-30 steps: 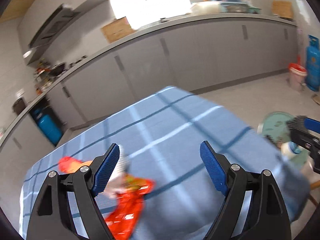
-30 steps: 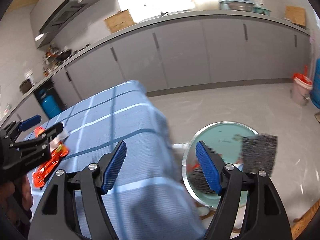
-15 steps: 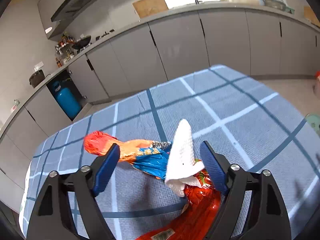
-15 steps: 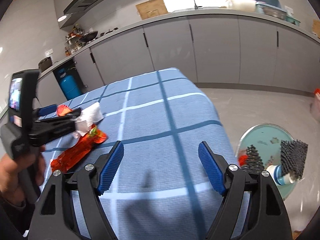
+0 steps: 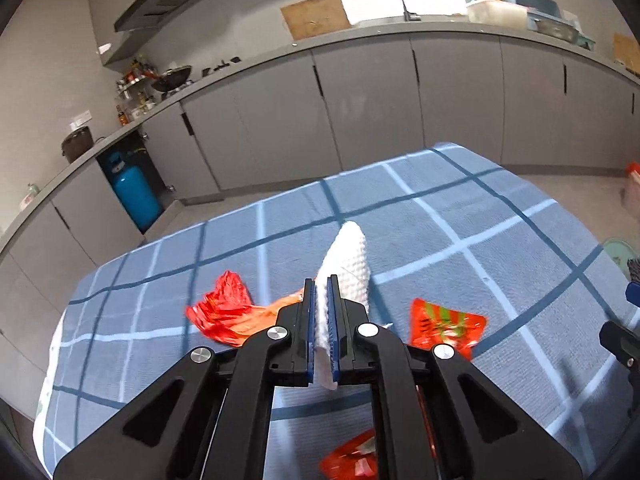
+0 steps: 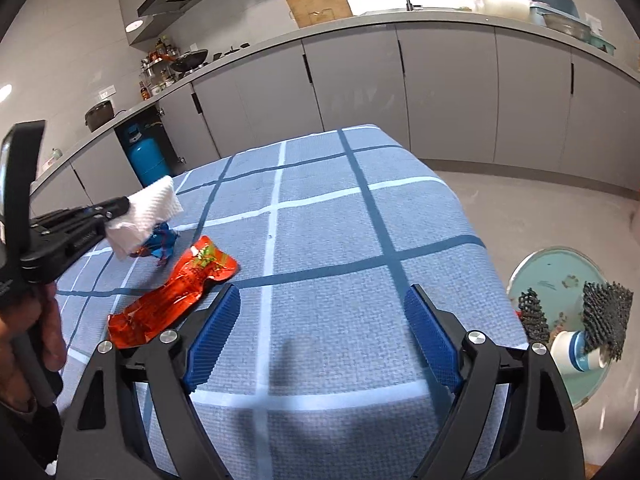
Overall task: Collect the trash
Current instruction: 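Grasp the white tissue with the left tool while the right tool grasps the red wrapper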
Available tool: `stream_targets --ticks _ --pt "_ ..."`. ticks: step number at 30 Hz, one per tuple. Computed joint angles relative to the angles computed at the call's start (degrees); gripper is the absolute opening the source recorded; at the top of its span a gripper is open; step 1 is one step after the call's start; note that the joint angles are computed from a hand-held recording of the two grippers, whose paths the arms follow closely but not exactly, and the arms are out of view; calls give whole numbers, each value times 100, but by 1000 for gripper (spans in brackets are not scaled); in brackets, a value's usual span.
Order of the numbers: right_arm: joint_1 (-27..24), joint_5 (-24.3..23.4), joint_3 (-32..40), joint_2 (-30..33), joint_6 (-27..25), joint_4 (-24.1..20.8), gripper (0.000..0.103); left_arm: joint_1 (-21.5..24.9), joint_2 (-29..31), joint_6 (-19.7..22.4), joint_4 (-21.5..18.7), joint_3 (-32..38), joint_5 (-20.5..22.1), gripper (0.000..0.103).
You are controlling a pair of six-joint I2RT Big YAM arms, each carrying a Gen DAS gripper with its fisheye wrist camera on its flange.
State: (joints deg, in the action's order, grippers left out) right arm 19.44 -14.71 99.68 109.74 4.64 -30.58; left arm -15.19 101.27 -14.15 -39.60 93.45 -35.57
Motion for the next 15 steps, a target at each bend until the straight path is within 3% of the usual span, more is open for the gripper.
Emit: stream_targets --ticks 4,6,10,13,15 --pt "142 -11 224 120 72 -165 83 113 -183 -90 -37 -325 -392 7" --pt "330 201 502 274 26 -400 83 199 -283 -247 -137 -509 -488 7" --pt "670 251 1159 707 -77 -968 83 368 -521 -597 -261 -893 -376 7" --pt "910 181 1764 1117 -50 -1514 81 392 -602 -617 -204 -1028 -300 7" --pt "1012 171 2048 1325 2 -1743 72 427 -656 -635 -137 -1114 -273 7"
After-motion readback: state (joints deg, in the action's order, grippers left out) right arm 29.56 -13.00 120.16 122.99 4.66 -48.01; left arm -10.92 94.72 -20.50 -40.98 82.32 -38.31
